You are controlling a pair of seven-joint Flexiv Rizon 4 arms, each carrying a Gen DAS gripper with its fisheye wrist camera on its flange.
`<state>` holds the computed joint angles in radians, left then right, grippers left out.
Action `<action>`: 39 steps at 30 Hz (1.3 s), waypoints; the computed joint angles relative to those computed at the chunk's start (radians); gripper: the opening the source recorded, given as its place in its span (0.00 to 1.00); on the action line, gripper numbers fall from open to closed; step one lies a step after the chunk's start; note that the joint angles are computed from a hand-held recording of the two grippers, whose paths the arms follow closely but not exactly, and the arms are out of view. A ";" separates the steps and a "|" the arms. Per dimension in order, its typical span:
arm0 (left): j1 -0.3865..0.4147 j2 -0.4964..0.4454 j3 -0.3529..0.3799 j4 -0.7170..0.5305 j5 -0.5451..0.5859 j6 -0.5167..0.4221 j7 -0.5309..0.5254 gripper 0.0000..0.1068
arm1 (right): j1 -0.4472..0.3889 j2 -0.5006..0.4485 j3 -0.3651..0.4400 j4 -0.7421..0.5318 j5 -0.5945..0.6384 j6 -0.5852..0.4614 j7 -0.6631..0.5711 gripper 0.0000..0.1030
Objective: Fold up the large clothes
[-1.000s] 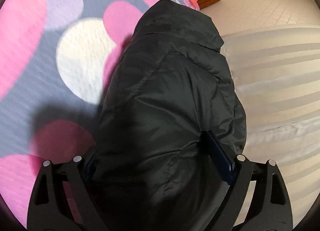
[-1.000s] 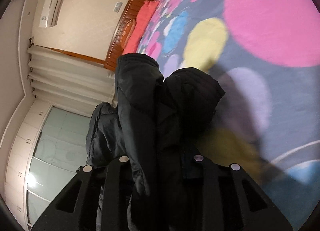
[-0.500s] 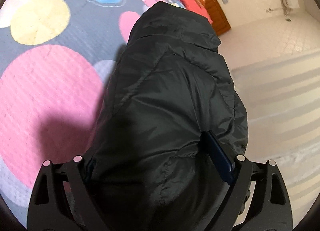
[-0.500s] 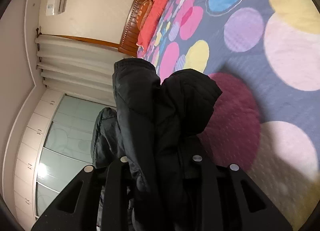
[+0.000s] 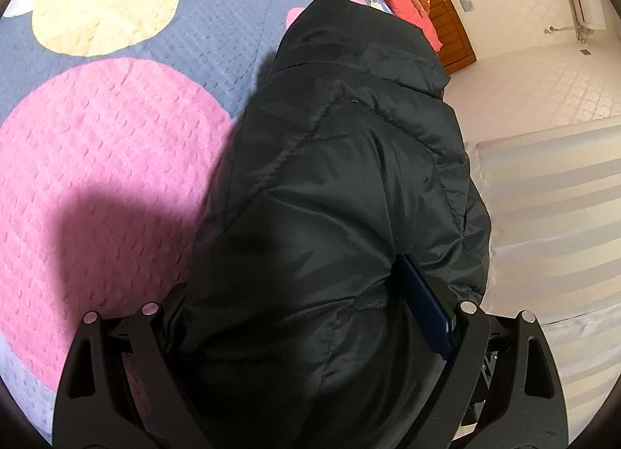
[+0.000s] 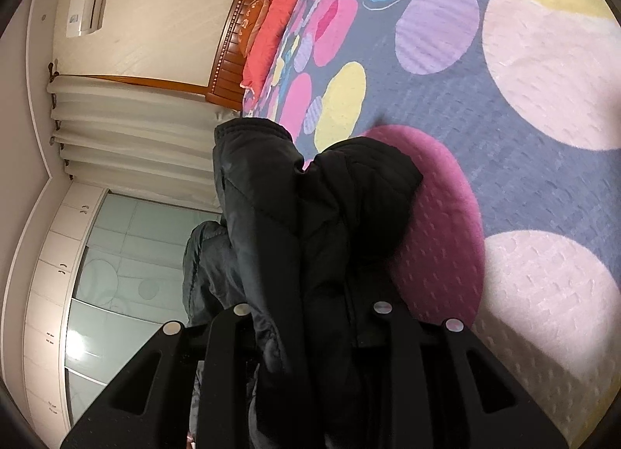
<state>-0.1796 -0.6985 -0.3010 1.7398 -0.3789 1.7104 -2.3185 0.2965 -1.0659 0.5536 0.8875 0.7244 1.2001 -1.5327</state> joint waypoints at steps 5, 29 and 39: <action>0.018 -0.003 -0.010 -0.017 0.001 -0.030 0.020 0.85 | 0.019 0.015 -0.022 0.018 -0.014 0.029 0.038 0.24; 0.133 0.050 -0.172 0.208 0.134 0.195 -0.113 0.91 | -0.035 0.220 -0.016 0.431 -0.240 0.153 0.142 0.72; -0.049 0.076 0.052 0.131 0.132 0.081 -0.077 0.76 | -0.083 0.168 0.081 0.433 -0.258 0.195 0.158 0.38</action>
<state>-0.2285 -0.6220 -0.2491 1.8709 -0.2472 1.7912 -2.3956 0.2138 -0.8980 0.6348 1.3203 0.4666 1.3954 -1.3744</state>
